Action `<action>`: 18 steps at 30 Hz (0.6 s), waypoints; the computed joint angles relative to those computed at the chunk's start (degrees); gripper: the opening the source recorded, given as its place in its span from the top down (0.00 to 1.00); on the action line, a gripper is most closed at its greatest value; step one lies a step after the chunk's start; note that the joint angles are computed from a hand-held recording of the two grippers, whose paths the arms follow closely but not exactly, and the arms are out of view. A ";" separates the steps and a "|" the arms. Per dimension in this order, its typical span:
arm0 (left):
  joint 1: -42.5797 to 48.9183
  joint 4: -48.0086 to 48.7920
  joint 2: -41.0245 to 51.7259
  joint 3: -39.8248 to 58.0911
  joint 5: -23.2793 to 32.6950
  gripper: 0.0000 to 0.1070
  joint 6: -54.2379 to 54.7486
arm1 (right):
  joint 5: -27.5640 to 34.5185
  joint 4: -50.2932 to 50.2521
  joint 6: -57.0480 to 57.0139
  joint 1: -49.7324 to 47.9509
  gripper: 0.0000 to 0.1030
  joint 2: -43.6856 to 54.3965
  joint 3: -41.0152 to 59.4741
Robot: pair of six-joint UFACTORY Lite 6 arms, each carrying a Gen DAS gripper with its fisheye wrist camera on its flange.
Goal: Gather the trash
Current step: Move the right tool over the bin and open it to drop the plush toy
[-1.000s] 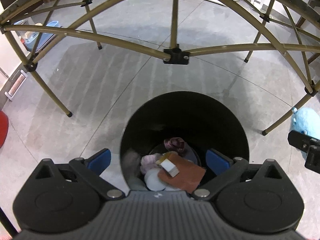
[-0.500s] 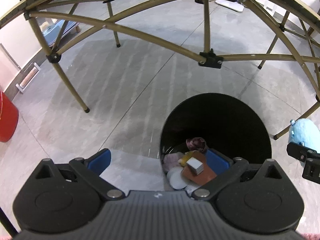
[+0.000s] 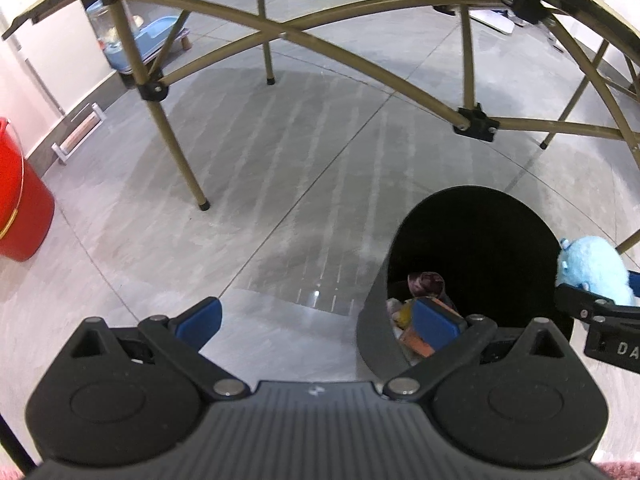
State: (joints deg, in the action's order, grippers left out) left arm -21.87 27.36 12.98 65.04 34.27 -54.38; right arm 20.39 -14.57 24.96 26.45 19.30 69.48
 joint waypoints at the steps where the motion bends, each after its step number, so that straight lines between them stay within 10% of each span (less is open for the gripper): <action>1: 0.50 -0.11 -0.65 -0.72 -0.29 0.04 0.32 | 0.15 0.32 -0.10 0.53 0.22 0.72 0.78; 18: 7.72 -2.49 -7.48 -8.74 -2.17 0.04 4.90 | 5.32 -1.36 4.69 8.58 0.21 13.42 15.05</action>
State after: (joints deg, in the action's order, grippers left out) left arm -14.16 24.87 5.50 56.30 32.10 -49.47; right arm 25.71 -15.93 29.65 35.03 32.72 84.52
